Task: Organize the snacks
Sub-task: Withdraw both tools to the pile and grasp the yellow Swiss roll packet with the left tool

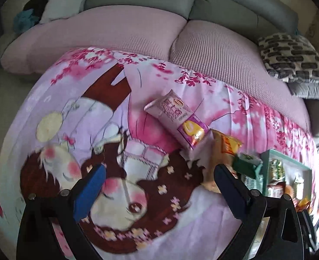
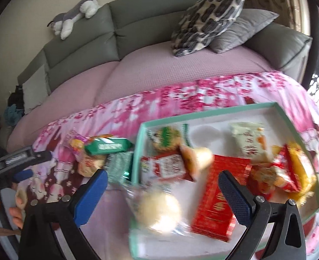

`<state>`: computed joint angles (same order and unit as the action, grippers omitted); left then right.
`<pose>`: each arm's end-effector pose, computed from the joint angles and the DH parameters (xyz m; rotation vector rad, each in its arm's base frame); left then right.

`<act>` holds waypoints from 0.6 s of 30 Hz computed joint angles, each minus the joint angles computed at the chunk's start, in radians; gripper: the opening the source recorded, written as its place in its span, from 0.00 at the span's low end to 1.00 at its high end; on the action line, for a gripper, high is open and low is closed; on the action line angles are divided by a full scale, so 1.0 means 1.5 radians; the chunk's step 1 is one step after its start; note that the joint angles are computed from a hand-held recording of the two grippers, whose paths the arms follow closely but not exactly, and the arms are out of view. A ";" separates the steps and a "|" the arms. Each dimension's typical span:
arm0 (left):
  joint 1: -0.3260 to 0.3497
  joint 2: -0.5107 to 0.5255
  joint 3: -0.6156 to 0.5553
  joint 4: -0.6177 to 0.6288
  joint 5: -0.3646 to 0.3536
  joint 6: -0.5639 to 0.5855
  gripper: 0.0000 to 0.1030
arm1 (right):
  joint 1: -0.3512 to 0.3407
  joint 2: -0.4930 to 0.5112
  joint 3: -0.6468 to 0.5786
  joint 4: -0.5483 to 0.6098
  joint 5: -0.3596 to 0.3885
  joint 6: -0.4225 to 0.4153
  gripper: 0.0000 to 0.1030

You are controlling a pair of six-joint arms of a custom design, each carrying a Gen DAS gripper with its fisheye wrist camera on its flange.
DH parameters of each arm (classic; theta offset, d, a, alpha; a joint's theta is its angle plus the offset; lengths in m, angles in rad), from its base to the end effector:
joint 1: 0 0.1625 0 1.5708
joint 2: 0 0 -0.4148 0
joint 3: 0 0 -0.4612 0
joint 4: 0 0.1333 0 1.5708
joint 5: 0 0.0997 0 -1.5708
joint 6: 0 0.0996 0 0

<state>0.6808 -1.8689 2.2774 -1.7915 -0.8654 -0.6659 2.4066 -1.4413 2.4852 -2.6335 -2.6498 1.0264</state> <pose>-0.1748 -0.3962 0.2827 0.3615 2.4467 -0.4727 0.3169 -0.2251 0.1300 -0.2294 -2.2656 1.1066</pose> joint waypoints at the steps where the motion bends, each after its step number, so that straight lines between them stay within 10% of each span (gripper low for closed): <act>1: 0.009 0.015 -0.010 -0.005 -0.001 0.017 0.97 | -0.006 0.016 -0.007 -0.034 0.006 -0.029 1.00; 7: 0.075 0.099 -0.062 -0.064 -0.060 0.047 0.97 | -0.051 0.097 -0.052 -0.174 0.054 -0.153 1.00; 18: 0.122 0.267 -0.144 -0.106 -0.048 0.054 0.97 | -0.125 0.147 -0.092 -0.223 0.071 -0.208 1.00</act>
<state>0.8644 -1.4679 2.0618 -1.9500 -0.9378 -0.5854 2.2192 -1.2208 2.3470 -2.9673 -2.5436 0.7142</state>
